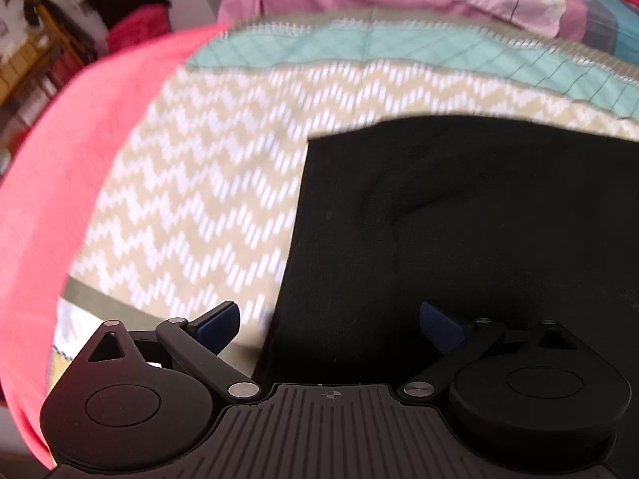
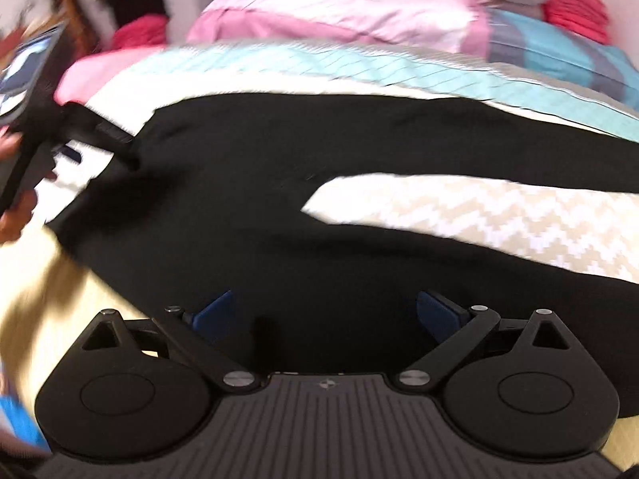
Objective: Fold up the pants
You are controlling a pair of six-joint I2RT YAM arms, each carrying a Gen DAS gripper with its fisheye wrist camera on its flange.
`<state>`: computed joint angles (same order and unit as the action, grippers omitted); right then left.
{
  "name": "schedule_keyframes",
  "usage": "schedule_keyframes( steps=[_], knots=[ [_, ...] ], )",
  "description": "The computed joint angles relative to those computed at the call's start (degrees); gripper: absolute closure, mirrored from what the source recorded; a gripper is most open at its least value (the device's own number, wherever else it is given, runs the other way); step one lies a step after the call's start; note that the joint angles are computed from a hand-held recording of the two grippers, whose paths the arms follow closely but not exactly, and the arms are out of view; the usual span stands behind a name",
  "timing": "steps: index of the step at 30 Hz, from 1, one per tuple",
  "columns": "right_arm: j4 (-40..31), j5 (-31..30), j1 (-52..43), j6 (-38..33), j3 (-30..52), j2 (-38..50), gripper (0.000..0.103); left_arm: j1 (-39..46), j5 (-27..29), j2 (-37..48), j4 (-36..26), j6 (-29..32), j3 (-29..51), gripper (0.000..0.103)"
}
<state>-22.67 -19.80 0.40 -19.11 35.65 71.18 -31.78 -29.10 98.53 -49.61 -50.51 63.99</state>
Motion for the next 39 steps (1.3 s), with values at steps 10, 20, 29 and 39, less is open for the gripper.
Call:
schedule_keyframes(
  steps=[10,20,29,39],
  knots=[
    [3.31,2.7,-2.47,1.03,-0.78,1.13,0.005,-5.27,1.43,5.54,-1.4,0.72,10.26,0.0],
    [-2.81,-0.84,-11.71,-14.85,-2.38,0.35,0.005,-5.61,6.17,11.67,5.29,-0.07,6.75,0.0],
    [5.86,3.75,-17.92,-6.66,-1.02,6.43,0.004,-5.53,5.97,14.02,2.14,-0.88,10.39,0.0],
    [8.9,-2.03,-26.83,-9.83,-1.8,1.85,0.003,-4.34,7.03,12.8,4.03,-0.21,8.49,0.0]
  ],
)
